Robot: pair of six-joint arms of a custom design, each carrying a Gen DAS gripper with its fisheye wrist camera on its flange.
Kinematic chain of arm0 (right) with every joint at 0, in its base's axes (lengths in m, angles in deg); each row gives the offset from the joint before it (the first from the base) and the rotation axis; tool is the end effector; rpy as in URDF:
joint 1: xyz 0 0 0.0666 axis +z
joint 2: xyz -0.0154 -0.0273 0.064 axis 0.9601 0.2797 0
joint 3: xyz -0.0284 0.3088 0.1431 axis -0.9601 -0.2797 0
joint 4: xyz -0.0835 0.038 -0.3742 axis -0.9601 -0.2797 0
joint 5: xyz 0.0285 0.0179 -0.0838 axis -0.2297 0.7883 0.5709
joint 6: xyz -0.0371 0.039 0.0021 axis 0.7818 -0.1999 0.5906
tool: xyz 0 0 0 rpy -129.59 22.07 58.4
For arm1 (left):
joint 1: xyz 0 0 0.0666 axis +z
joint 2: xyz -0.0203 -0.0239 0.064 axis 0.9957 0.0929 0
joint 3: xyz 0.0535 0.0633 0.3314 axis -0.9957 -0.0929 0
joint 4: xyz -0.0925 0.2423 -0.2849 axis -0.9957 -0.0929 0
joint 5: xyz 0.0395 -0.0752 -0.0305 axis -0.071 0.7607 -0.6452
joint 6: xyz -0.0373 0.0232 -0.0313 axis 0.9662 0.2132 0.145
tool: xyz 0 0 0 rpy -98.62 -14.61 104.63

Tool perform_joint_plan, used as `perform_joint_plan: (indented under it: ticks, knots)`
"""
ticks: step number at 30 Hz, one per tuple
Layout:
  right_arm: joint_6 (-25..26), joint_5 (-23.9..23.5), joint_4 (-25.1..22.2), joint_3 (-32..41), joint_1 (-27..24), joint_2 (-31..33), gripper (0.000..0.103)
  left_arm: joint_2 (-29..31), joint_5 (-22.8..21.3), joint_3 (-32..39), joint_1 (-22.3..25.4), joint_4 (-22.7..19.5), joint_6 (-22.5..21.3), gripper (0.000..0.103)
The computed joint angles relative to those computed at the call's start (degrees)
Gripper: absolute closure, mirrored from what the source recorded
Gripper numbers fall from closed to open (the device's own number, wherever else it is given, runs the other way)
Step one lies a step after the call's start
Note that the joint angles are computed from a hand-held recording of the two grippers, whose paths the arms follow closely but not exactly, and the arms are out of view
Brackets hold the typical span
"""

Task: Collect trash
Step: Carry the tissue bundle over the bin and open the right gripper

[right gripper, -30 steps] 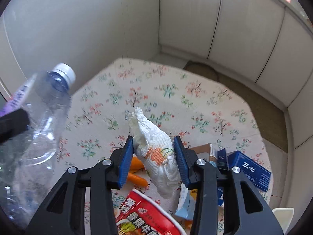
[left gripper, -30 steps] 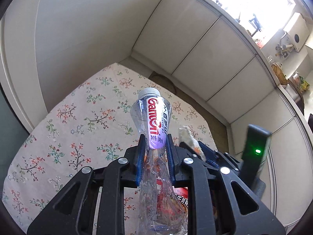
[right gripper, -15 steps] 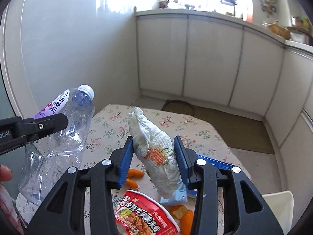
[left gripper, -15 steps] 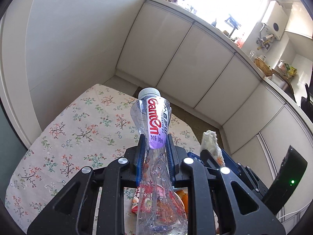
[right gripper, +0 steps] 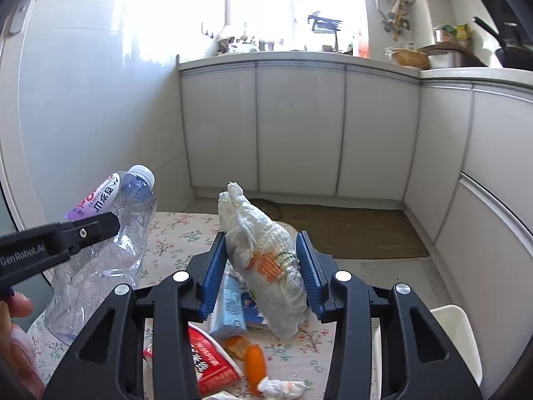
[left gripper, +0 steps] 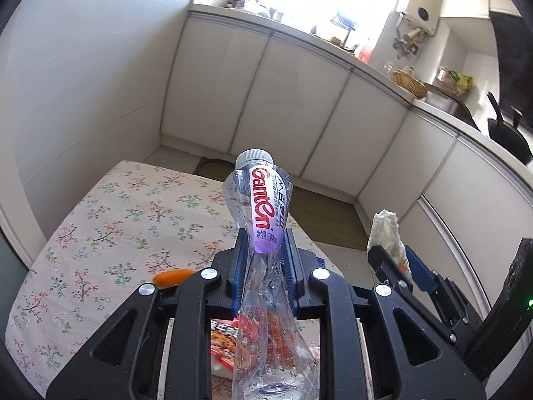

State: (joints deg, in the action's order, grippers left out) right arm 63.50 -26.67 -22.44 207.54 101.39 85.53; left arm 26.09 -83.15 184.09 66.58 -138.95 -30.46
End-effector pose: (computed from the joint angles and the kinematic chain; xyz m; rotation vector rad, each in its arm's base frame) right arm 0.5256 0.2626 0.5466 -0.1271 1.9876 0.1113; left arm 0.5215 -0.1682 0.5682 -0.1716 2.1219 -0.3736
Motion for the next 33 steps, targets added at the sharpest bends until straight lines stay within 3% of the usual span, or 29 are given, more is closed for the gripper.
perform_joint_plan:
  ticks: [18,28,31,33]
  knots:
    - [-6.18,4.36,2.74,-15.01,-9.30,-11.20,0.059,5.86,-1.69,6.73,-9.93,0.18,-4.76,0.083]
    - [-13.46,4.32,-7.81,-15.18,-16.64,-10.18,0.058,11.74,-1.41,12.88,-14.96,-2.39,-7.16,0.083]
    - [-15.53,3.38,-8.54,-16.25,-18.38,-10.98,0.056,14.04,-0.97,15.83,-16.18,-3.52,-7.03,0.083]
    - [-16.03,3.86,-8.13,-16.99,-19.08,-11.77,0.047,15.34,-0.74,17.60,-16.79,-4.13,-6.86,0.083]
